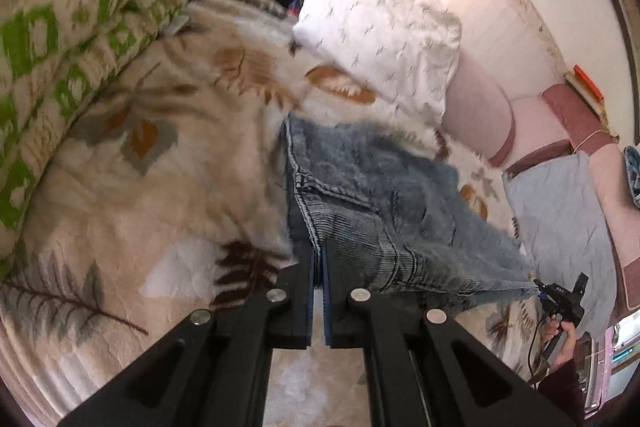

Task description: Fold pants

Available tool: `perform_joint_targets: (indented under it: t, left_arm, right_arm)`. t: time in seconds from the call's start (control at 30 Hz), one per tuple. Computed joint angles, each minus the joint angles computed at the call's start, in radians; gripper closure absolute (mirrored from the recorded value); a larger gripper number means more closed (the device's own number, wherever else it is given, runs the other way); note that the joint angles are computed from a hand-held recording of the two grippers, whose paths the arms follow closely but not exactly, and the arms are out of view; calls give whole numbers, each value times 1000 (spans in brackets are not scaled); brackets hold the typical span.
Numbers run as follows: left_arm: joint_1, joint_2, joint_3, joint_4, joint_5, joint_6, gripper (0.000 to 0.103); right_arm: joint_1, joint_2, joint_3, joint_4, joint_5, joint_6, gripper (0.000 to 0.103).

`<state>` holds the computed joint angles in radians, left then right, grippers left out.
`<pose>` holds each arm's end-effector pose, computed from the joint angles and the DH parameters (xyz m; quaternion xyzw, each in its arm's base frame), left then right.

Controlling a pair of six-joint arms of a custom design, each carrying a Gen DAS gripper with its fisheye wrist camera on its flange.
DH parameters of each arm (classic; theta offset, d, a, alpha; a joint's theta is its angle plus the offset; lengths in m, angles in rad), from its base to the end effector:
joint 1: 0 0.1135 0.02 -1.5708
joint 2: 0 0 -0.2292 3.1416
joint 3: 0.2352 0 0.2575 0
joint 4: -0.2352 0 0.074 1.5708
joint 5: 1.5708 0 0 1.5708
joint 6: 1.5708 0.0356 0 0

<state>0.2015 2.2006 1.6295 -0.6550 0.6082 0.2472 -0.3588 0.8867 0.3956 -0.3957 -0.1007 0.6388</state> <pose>0.4283 0.0667 0.1167 0.0728 0.9386 -0.2512 0.2252 0.1823 -0.0646 0.1411 0.4353 0.8343 0.0937 0.3251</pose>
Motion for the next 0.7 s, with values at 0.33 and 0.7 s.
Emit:
perform_joint_targets:
  t: [0.33, 0.7]
  left_arm:
    - [-10, -135, -169, 205, -153, -51, 91]
    - [-248, -236, -256, 344, -54, -137, 90]
  right_arm:
    - [-108, 57, 85, -38, -121, -84, 58]
    - [-69, 627, 383, 125, -128, -86, 57]
